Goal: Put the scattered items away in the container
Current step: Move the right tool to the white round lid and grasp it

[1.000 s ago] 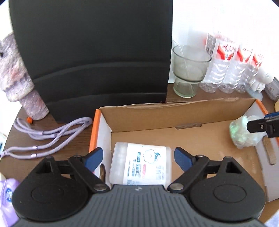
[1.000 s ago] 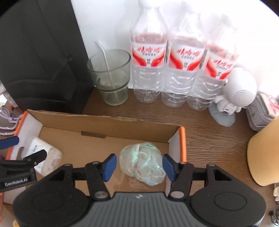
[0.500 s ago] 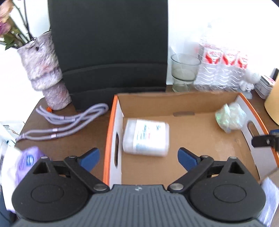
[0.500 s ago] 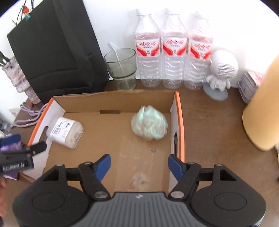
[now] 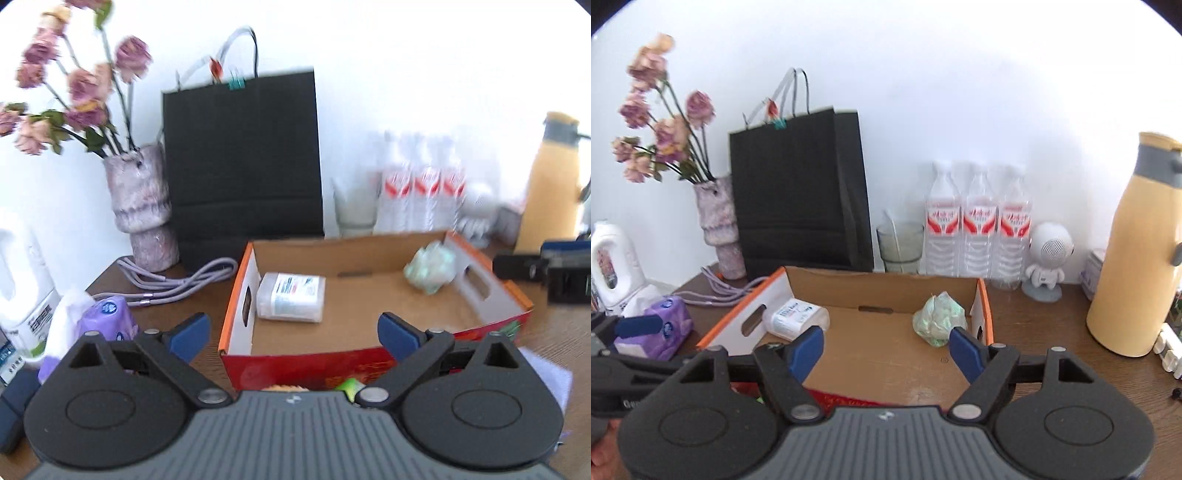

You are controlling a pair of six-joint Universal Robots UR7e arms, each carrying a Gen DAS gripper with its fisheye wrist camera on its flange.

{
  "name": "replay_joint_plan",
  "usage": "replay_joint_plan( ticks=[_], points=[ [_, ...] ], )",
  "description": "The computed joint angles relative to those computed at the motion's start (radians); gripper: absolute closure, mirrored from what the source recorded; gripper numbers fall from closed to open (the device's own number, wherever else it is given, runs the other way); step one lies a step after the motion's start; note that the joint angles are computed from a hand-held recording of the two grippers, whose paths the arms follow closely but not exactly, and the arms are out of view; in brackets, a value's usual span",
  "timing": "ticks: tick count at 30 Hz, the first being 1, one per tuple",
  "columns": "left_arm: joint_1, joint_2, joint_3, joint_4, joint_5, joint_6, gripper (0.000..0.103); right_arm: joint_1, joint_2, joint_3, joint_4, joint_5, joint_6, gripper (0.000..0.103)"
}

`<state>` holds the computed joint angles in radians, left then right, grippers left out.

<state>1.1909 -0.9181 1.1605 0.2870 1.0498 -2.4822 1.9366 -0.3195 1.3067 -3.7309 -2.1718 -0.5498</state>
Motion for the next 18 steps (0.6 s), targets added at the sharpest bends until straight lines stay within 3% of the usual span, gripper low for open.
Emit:
replay_joint_plan(
  ticks=[3,6,9,10,13,18],
  points=[
    [0.004,-0.109,0.170,-0.102,0.047,0.020,0.000,0.018,0.010,0.073,-0.186,-0.006,-0.043,0.019],
    [0.008,-0.216,0.338,-0.186,0.048,0.043,0.000,0.034,0.016,0.178,-0.330,0.003,-0.070,0.016],
    [0.029,-0.300,0.449,-0.163,0.084,-0.049,0.000,0.050,0.022,0.288,-0.433,-0.010,-0.077,0.014],
    [0.034,-0.317,0.467,-0.134,0.091,-0.074,0.000,0.052,0.029,0.313,-0.445,-0.014,-0.034,0.012],
    [0.036,-0.380,0.546,-0.144,0.103,-0.040,0.000,0.066,0.010,0.386,-0.312,-0.039,0.056,0.012],
    [0.056,-0.439,0.613,-0.184,0.134,-0.016,0.000,0.127,0.044,0.407,-0.396,-0.090,0.002,0.012]
  ],
)
